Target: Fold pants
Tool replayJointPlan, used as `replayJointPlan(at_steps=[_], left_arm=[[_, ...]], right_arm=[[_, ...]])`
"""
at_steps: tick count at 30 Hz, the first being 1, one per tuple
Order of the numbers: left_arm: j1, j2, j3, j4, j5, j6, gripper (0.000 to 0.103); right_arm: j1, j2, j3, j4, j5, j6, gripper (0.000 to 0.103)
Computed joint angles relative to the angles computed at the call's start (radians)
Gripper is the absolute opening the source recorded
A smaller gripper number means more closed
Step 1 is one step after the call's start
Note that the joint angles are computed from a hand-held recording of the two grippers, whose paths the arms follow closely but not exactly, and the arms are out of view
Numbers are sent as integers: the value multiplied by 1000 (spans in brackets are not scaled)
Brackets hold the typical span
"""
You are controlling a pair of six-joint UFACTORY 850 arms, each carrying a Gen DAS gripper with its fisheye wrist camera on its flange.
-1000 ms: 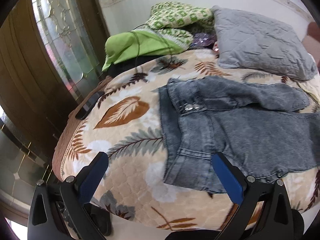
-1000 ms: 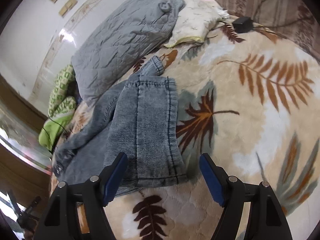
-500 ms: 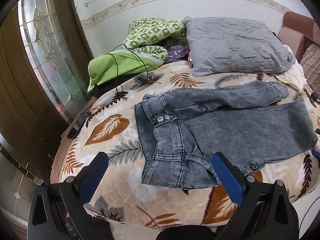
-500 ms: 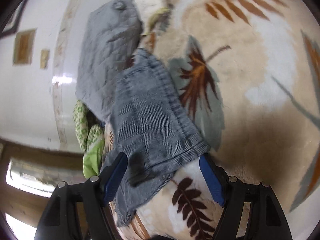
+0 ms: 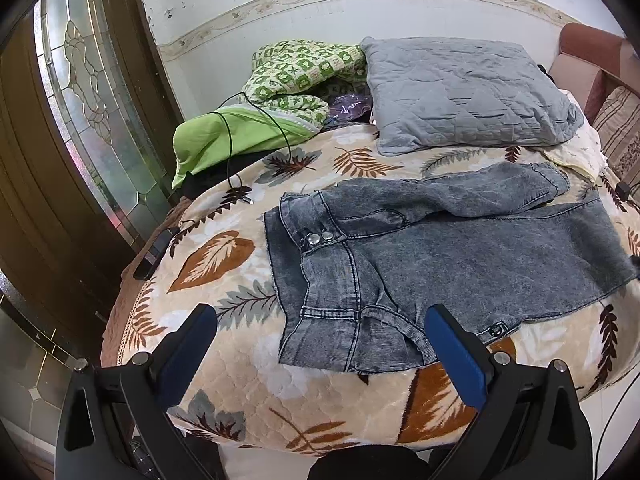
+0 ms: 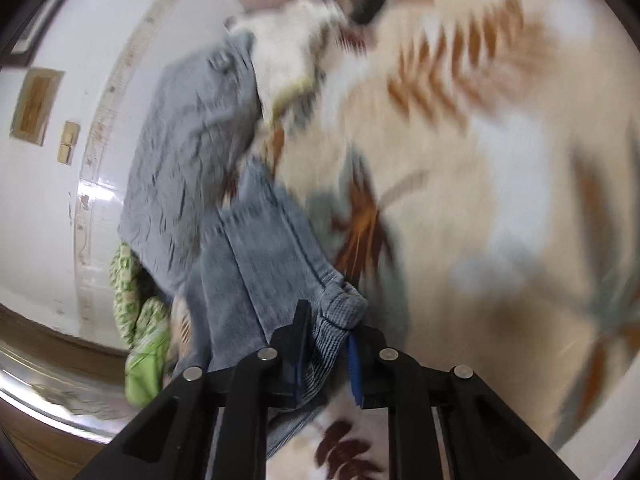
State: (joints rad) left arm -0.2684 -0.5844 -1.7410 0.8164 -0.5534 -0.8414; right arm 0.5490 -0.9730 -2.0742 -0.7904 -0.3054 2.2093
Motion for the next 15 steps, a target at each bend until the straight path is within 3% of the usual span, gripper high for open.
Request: replayJointPlan(at_steps=[2,5,9,11,15], left_arm=[[0,-4,-5,-7,-5,4,103],[0,-10,-8,-27,-10,20,103],[4,-21,-19,-52,-28,42,103],[8,-25,-21,-53,-36,40,103],[36,-47,-41,-86,-62,51,103]], right_arm=[[4,37,35,-128,-75,92,17],[16,69,47,-189,-232,60,16],[8,69,39,-110,-285,-66,17],[5,81,66,-69,-280,-90,20],[9,90,84,-3,-346,-92,23]])
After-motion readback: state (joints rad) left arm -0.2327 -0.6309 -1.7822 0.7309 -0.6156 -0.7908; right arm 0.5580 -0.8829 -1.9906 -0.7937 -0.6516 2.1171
